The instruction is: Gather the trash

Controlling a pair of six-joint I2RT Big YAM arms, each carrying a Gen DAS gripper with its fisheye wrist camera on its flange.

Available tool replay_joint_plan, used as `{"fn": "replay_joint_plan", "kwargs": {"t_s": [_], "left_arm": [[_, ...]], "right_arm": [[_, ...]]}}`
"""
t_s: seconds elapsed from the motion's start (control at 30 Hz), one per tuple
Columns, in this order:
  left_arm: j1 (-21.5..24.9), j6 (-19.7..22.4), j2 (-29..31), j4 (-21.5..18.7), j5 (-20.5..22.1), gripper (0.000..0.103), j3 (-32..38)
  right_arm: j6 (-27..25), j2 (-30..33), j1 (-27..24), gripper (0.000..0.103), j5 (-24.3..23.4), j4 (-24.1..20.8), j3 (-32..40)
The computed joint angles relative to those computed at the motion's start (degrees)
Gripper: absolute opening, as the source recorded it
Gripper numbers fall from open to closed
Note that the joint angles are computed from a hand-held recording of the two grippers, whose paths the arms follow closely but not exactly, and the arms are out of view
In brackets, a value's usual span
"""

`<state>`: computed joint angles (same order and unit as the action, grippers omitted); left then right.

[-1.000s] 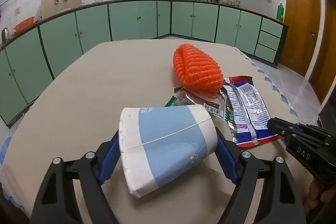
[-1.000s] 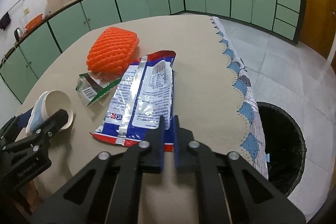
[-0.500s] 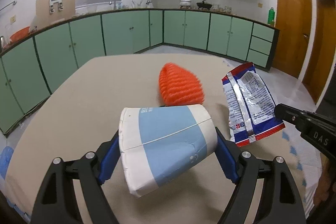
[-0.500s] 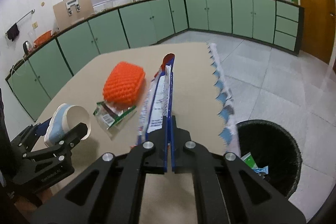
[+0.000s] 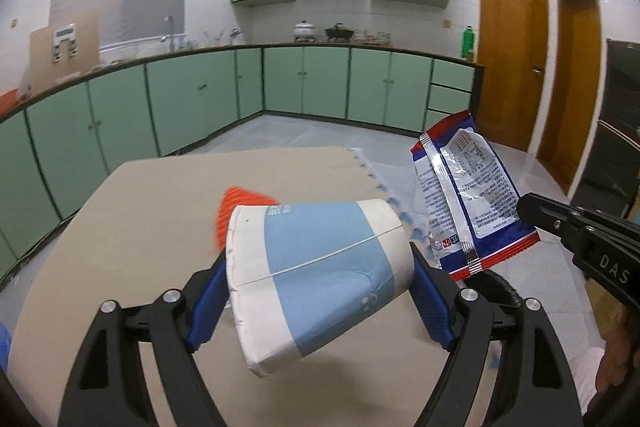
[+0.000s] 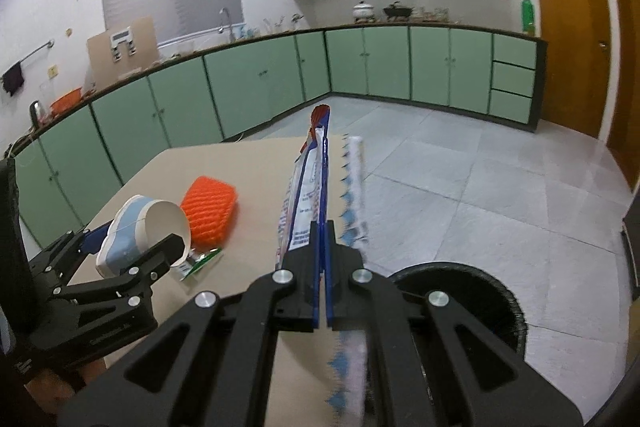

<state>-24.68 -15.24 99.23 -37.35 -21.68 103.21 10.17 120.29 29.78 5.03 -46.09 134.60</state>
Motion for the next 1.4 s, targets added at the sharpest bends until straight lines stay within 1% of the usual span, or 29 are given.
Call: {"fn": "replay_joint_plan", "kwargs": {"t_s": [0.17,0.2,0.23,0.3,0.37,0.43,0.5,0.53,0.6,0.73,0.77,0.83,0.93,0.97,1.0,1.03,1.13,1.2,1.3,1.4], "left_arm": [[-1.2,0.8,4.2,-1.0,2.3,0.078,6.1],[-1.5,1.0,5.0,-1.2,2.9,0.076,7.3],[-1.7,1.2,5.9,-1.6,3.5,0.069,8.5],[-2.3,1.2,8.1,-2.4,5.4,0.069,11.6],[-3.0,1.2,10.7,-3.3,6.3,0.069,15.0],[-3.5,1.3,14.2,-5.7,7.0,0.069,19.5],[-4.0,0.4,18.1,-8.2,8.0,0.069,24.8],[-4.4,0.2,19.5,-9.3,8.1,0.067,27.0],[-4.7,0.1,20.5,-9.8,8.5,0.066,28.5],[-5.0,1.3,20.1,-8.4,7.4,0.067,28.2],[-5.0,1.2,20.7,-8.9,7.4,0.068,29.4],[-4.5,0.2,20.3,-9.0,7.4,0.068,28.8],[-4.2,-0.6,17.8,-8.5,6.2,0.07,25.2],[-4.2,-0.6,16.6,-7.6,5.6,0.077,23.4],[-4.1,-0.4,14.7,-6.1,4.2,0.081,20.2],[-4.2,-0.2,14.1,-5.9,3.5,0.085,19.1],[-4.2,-0.1,11.5,-4.9,2.2,0.085,14.2],[-4.1,-0.5,10.5,-4.7,1.4,0.087,11.7],[-4.3,-2.2,9.7,-4.3,1.5,0.088,9.3],[-4.1,-1.8,9.9,-4.2,1.6,0.088,9.3]], "right_arm": [[1.0,-2.9,-1.8,0.001,2.5,1.7,-4.7],[1.2,-3.5,-2.1,0.001,2.9,2.1,-5.7],[1.4,-4.3,-2.5,0.001,3.5,2.7,-7.1],[1.9,-5.3,-3.3,0.001,4.2,3.1,-9.0],[2.8,-5.7,-4.2,0.001,4.4,3.2,-10.4],[3.9,-6.1,-5.3,0.001,4.7,3.3,-12.1],[4.7,-6.8,-6.0,0.001,4.8,4.1,-14.2],[5.0,-7.0,-6.2,0.001,4.8,4.3,-15.0],[5.4,-7.8,-6.9,0.001,4.8,5.1,-17.1],[5.7,-8.3,-8.0,0.001,5.0,6.1,-19.5],[6.0,-8.2,-8.2,0.001,4.8,6.2,-19.7],[6.5,-8.2,-8.3,0.001,4.5,6.8,-20.5],[6.8,-8.1,-8.3,0.001,4.2,6.9,-20.6],[6.7,-8.1,-8.1,0.001,4.2,7.0,-20.6],[6.6,-8.0,-7.9,0.001,4.2,6.9,-20.6],[6.5,-8.0,-7.9,0.001,4.0,7.0,-20.6],[6.4,-7.4,-7.2,0.001,3.8,6.2,-19.2],[6.2,-7.0,-6.8,0.001,3.5,5.8,-18.3],[6.1,-6.3,-6.4,0.001,2.8,5.3,-17.6],[6.4,-5.6,-6.2,0.001,2.2,4.8,-17.0]]}}
